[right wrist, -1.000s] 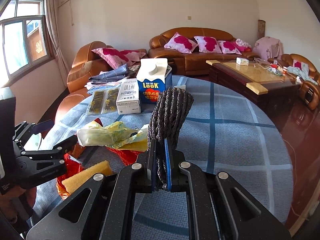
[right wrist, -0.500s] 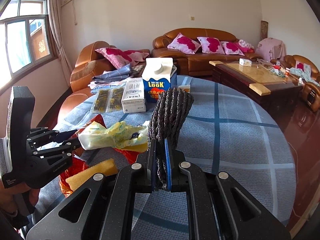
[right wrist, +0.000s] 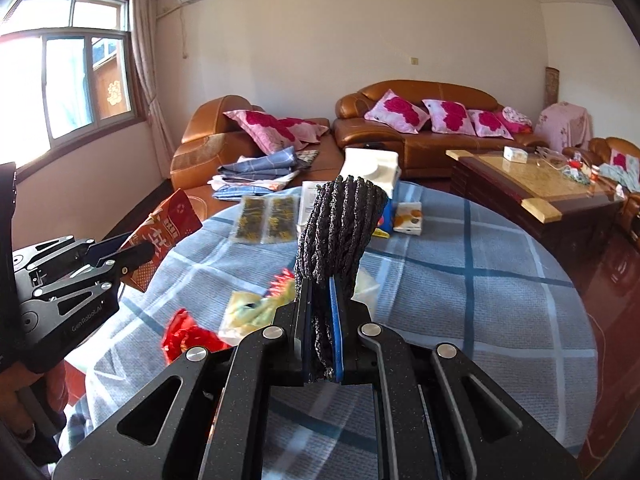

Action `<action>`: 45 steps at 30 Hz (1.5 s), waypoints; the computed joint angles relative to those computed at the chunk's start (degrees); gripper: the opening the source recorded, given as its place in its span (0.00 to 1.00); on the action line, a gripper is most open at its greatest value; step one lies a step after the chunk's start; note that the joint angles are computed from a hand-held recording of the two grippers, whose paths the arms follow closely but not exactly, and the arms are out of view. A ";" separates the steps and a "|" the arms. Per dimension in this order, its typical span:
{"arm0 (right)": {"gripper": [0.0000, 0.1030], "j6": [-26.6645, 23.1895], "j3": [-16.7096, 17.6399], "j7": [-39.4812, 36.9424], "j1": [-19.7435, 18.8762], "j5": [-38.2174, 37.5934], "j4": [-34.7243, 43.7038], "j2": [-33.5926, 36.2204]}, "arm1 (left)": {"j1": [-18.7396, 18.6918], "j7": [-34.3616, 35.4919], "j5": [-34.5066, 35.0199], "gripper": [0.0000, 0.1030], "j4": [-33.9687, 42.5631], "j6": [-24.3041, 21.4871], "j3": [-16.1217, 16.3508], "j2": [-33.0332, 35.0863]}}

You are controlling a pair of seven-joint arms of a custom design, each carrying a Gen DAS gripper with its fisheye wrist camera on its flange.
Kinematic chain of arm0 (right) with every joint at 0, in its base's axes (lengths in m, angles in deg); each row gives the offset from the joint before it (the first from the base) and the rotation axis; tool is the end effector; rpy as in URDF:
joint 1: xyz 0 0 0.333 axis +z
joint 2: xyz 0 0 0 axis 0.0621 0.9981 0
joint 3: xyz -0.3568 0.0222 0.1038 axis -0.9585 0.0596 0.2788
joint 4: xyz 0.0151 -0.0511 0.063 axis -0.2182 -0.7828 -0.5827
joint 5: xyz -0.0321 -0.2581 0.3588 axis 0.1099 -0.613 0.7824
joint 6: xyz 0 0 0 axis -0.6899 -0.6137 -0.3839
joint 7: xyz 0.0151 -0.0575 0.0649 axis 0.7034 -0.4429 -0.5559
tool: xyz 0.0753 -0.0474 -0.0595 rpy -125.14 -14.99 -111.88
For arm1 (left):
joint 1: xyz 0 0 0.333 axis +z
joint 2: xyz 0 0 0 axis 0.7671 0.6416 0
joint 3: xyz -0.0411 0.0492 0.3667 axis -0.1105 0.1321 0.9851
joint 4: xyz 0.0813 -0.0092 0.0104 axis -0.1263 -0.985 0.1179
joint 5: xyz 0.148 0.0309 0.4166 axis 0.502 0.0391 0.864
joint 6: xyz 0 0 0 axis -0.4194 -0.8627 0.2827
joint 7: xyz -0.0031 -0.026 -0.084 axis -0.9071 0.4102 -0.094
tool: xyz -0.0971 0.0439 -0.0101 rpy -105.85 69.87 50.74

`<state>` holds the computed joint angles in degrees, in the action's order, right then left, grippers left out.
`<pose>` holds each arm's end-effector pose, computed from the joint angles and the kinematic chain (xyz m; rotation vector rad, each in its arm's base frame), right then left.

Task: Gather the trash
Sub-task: 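Grasp the black braided scrubber with the right tool while the left tool grasps the red tube wrapper, then carry the black scrubber and red tube wrapper over the blue bin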

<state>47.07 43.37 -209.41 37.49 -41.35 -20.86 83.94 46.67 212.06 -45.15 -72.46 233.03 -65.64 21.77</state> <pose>0.5461 0.4266 0.4970 -1.3091 1.8708 -0.9873 0.6546 -0.2185 0.4981 -0.8773 2.1842 -1.0876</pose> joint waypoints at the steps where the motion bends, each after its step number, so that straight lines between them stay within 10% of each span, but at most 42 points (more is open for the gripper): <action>1: 0.09 0.20 0.06 -0.55 0.04 0.03 0.58 0.47 | 0.39 0.41 -0.82 0.20 -0.30 0.00 -0.10 -0.36; 32: 0.09 16.23 -9.12 -21.89 7.10 8.19 25.62 19.98 | 3.13 5.84 -10.89 0.20 -2.66 7.87 5.03 -3.45; 45: 0.09 20.42 -13.40 -36.72 10.13 19.66 37.07 28.74 | 6.75 -6.23 1.40 0.20 -3.91 12.38 4.33 -2.63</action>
<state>67.49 29.97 -246.13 47.62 -21.70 16.21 112.68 53.42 205.83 -43.75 -76.37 245.41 -61.31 19.14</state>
